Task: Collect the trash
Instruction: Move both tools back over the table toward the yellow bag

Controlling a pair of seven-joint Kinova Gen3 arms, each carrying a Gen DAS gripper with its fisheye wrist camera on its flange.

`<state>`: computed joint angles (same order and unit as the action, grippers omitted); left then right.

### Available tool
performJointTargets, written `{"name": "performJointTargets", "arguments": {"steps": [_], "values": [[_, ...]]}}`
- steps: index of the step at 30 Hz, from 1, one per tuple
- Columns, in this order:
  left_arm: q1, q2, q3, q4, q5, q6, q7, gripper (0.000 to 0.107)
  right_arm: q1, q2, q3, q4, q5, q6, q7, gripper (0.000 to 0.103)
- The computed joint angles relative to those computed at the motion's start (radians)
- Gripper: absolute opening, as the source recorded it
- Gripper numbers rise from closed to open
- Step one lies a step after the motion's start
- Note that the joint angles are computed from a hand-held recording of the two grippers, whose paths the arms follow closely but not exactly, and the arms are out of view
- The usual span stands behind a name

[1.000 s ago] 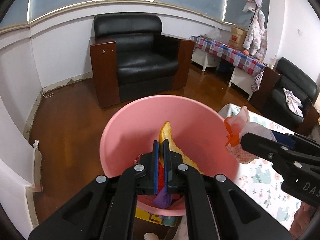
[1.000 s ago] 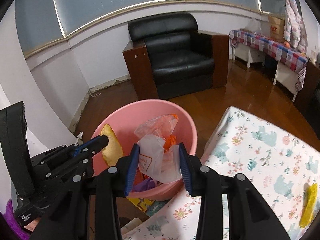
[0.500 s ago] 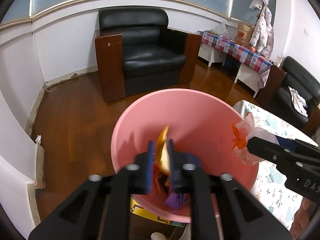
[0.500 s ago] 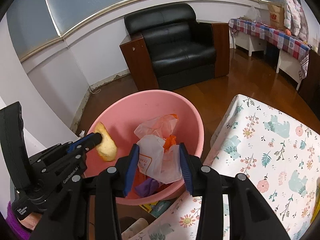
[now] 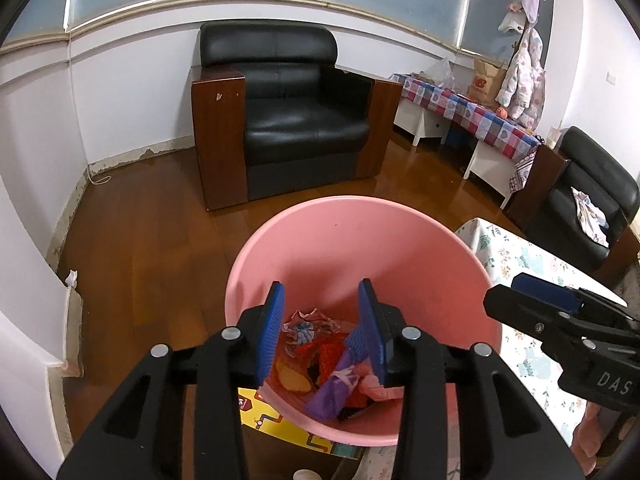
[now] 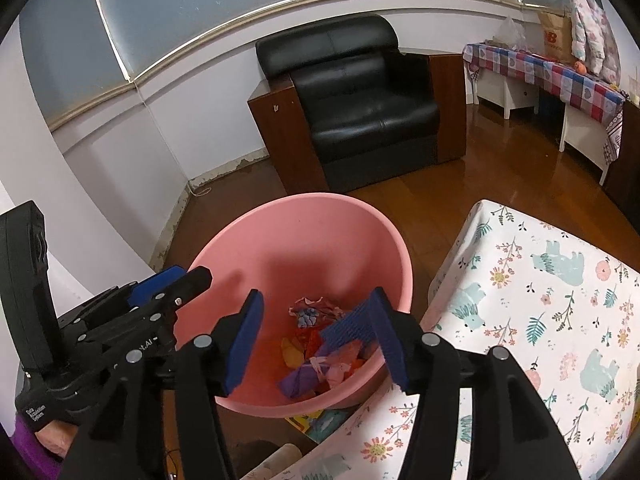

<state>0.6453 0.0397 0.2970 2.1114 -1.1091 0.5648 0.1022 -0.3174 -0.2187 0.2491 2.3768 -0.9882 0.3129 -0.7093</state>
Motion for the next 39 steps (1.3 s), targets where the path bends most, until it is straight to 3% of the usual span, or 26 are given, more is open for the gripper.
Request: {"name": "performJointTargets", "arguments": {"steps": [4,9,19,24,39], "values": [[-0.002,-0.022,0.005,0.01,-0.004,-0.022,0.016,0.038,0.019,-0.045,-0.007,0.02,0.042,0.0,-0.035,0.055],[-0.016,-0.031,0.024,-0.008,0.052,-0.048,-0.047,0.038,0.08,-0.13,-0.058,0.052,0.186,0.0,-0.177,0.055],[0.025,-0.01,0.041,-0.055,0.17,-0.085,-0.137,0.038,0.247,-0.34,-0.114,0.108,0.453,0.11,-0.385,0.055],[0.065,0.013,0.039,-0.091,0.223,-0.1,-0.199,0.038,0.31,-0.467,-0.062,0.132,0.573,0.2,-0.444,0.055],[0.313,0.156,-0.008,-0.266,0.219,-0.011,-0.3,0.038,0.415,-0.745,0.191,0.107,0.939,0.451,-0.553,0.055]]}}
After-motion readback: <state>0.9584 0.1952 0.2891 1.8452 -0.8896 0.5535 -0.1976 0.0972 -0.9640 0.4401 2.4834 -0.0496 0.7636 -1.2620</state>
